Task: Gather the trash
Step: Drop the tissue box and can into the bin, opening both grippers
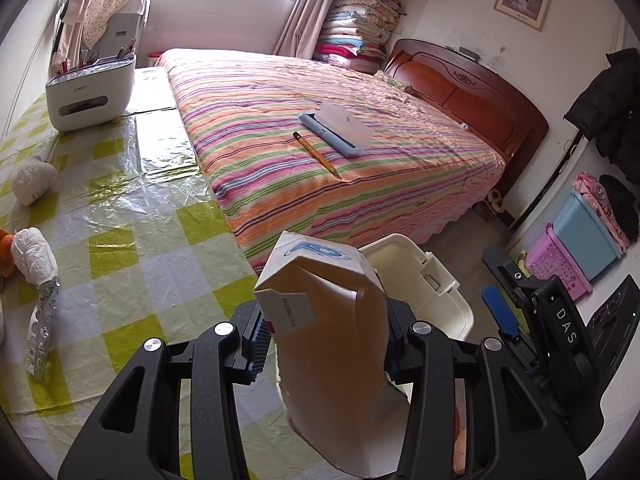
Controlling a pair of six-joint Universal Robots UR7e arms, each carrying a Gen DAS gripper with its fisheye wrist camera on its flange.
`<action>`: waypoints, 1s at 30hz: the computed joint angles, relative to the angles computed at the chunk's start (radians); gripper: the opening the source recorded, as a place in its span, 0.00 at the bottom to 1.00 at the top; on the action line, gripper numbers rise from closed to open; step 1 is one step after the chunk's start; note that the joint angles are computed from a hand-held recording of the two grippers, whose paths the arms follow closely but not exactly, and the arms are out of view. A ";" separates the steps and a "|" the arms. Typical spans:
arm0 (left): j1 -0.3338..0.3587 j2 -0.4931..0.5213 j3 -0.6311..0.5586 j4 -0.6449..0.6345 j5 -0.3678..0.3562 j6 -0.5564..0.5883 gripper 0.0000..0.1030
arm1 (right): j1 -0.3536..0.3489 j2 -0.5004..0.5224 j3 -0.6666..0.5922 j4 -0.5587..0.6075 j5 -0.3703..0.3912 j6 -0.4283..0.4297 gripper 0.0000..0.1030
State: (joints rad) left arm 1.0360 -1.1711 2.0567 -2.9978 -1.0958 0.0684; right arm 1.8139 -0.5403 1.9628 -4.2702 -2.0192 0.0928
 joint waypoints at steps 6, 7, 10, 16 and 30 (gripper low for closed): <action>-0.011 0.027 -0.013 0.018 -0.024 0.000 0.41 | -0.013 -0.005 0.015 -0.037 0.035 0.032 0.65; -0.014 0.031 -0.015 0.019 -0.028 0.001 0.42 | -0.013 -0.003 0.015 -0.049 0.036 0.033 0.65; -0.017 0.046 -0.025 0.030 -0.046 0.004 0.42 | -0.015 -0.002 0.019 -0.071 0.041 0.039 0.65; -0.016 0.066 -0.039 0.036 -0.080 0.000 0.63 | -0.022 -0.003 0.025 -0.091 0.048 0.052 0.65; -0.009 0.006 -0.003 -0.101 0.092 0.017 0.90 | -0.011 0.004 0.006 -0.050 0.049 0.029 0.71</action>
